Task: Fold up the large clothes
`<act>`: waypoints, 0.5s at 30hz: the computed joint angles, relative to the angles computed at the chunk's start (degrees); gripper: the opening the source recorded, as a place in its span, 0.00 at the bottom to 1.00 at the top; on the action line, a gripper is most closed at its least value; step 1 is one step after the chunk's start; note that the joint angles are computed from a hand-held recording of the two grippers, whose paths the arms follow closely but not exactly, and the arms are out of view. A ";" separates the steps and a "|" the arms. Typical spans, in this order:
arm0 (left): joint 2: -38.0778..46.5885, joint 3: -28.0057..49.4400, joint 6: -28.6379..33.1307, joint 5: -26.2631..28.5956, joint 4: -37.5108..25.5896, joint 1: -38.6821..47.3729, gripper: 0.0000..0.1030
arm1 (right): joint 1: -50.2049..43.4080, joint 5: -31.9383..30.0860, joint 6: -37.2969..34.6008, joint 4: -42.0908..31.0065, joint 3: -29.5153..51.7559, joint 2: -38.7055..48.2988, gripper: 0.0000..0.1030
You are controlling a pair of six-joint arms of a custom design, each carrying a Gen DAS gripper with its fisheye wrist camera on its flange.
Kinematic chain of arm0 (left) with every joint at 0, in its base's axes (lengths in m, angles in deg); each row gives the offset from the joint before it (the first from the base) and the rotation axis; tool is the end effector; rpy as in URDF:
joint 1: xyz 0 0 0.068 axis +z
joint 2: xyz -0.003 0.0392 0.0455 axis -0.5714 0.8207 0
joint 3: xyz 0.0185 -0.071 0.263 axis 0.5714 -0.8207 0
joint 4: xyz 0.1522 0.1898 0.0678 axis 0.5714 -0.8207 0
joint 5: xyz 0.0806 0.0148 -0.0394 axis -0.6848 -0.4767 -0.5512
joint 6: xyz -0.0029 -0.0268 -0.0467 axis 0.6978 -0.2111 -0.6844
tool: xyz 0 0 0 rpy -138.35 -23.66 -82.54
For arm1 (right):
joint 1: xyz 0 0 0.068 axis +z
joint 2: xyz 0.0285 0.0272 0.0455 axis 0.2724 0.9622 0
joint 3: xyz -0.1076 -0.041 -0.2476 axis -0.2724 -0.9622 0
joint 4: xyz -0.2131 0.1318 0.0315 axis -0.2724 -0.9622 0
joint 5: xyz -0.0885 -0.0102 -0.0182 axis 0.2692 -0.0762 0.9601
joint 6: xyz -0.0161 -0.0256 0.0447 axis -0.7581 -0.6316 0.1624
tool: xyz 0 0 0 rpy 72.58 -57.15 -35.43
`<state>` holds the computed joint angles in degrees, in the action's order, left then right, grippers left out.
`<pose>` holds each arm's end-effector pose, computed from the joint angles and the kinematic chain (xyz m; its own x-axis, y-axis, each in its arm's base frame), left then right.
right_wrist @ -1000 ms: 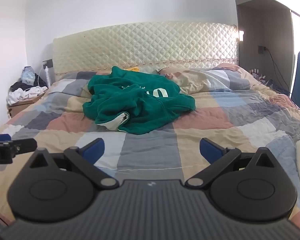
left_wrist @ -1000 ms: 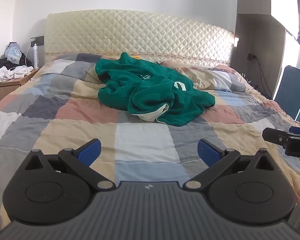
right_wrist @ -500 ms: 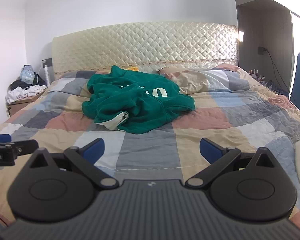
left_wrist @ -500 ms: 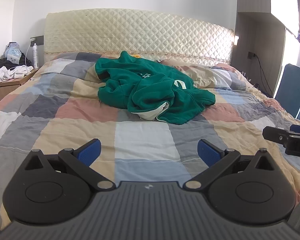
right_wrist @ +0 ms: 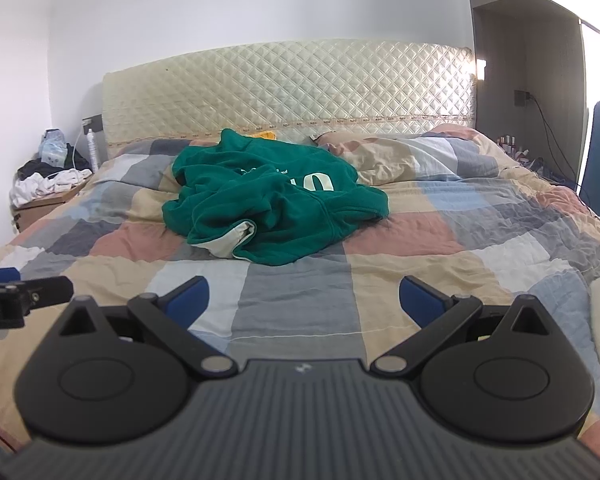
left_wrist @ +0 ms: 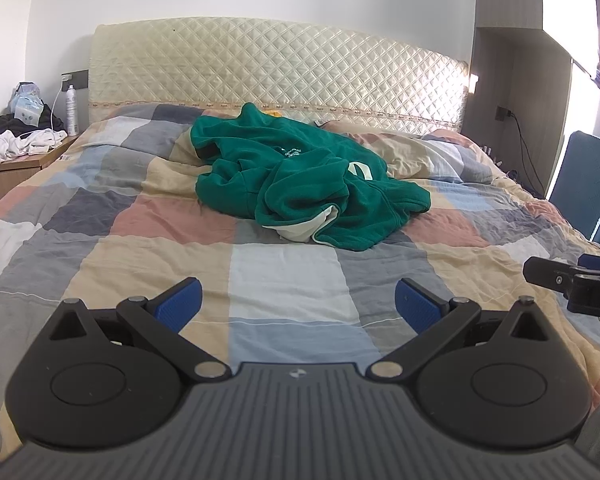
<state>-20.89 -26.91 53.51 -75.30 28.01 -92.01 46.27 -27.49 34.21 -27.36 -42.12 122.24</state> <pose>0.1413 -0.1765 0.3358 -0.4388 -0.0008 -0.8986 0.1573 0.9845 -0.0777 0.1752 0.0843 0.3087 -0.4177 0.0378 -0.9078 0.0092 0.9993 0.0374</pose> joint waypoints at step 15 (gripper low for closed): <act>-0.21 0.40 -0.44 -0.44 -0.66 -0.58 1.00 | -0.86 -0.45 0.28 -0.31 -0.09 -0.15 1.00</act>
<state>-21.10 -26.51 53.07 -75.74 27.34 -92.59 45.41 -27.94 34.49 -27.68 -42.21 122.09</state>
